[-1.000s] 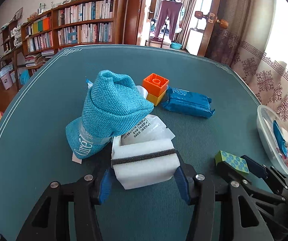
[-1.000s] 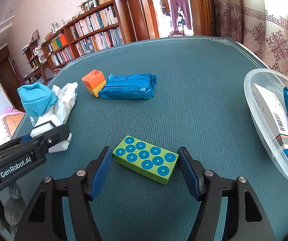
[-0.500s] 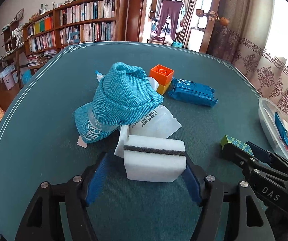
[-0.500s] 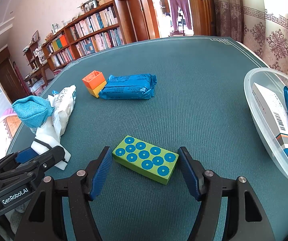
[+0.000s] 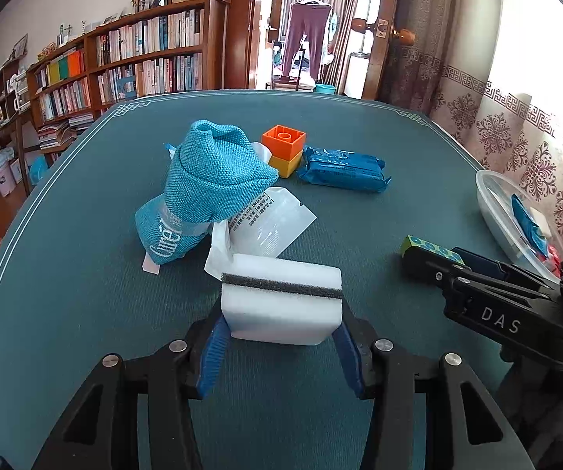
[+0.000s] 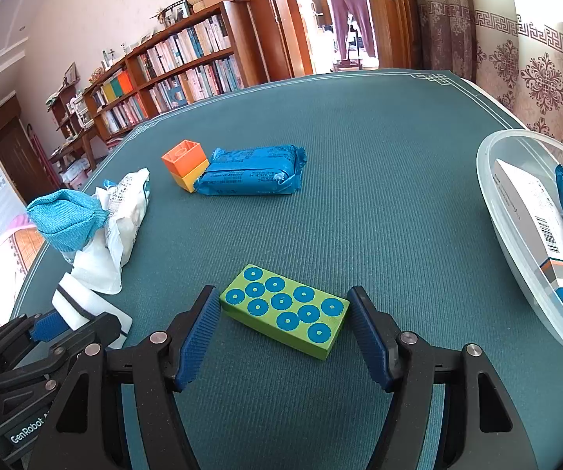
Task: Organize objects
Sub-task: 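Grasp the green dotted block with the right gripper while the left grasps the white sponge block, then carry the green block into the bowl and release it with the right gripper while the left carries the sponge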
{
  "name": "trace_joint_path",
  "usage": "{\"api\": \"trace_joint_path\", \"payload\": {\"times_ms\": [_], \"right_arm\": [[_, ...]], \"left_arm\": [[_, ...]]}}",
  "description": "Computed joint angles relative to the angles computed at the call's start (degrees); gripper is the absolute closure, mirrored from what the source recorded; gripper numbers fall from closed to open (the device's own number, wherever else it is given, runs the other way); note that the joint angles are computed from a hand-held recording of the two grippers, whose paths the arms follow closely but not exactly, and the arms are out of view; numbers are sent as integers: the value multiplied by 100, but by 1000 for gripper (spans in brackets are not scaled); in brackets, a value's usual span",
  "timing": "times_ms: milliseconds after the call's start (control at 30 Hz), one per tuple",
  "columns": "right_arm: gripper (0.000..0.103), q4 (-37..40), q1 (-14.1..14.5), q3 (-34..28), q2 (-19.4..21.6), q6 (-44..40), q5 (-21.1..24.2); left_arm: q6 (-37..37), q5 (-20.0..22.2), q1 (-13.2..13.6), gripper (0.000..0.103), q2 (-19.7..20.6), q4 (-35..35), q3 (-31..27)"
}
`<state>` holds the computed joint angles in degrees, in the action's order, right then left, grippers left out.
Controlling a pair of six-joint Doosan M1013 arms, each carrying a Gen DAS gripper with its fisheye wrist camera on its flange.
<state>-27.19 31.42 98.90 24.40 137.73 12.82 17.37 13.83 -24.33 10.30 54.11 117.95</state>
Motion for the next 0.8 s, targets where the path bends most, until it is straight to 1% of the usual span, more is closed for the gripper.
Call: {"api": "trace_joint_path", "payload": {"times_ms": [67, 267, 333, 400, 467, 600, 800], "right_arm": [[35, 25, 7, -5, 10, 8, -29], [36, 184, -39, 53, -16, -17, -191], [36, -51, -20, 66, -29, 240, -177], [36, -58, -6, 94, -62, 268, -185], [36, -293, 6, 152, -125, 567, -230], [36, -1103, -9, 305, -303, 1489, -243], [36, -1585, -114, 494, -549, 2110, -177]], "left_arm": [[27, -26, -17, 51, -34, -24, 28], [-113, -95, -100, 51, -116, 222, 75], [-122, -116, -128, 51, -128, 276, 74], [-112, -137, -153, 51, -132, 312, 66], [-63, -162, -171, 51, -133, 299, 57], [59, -213, -206, 51, -137, 230, 41], [329, -293, -281, 51, -116, 82, -38]]}}
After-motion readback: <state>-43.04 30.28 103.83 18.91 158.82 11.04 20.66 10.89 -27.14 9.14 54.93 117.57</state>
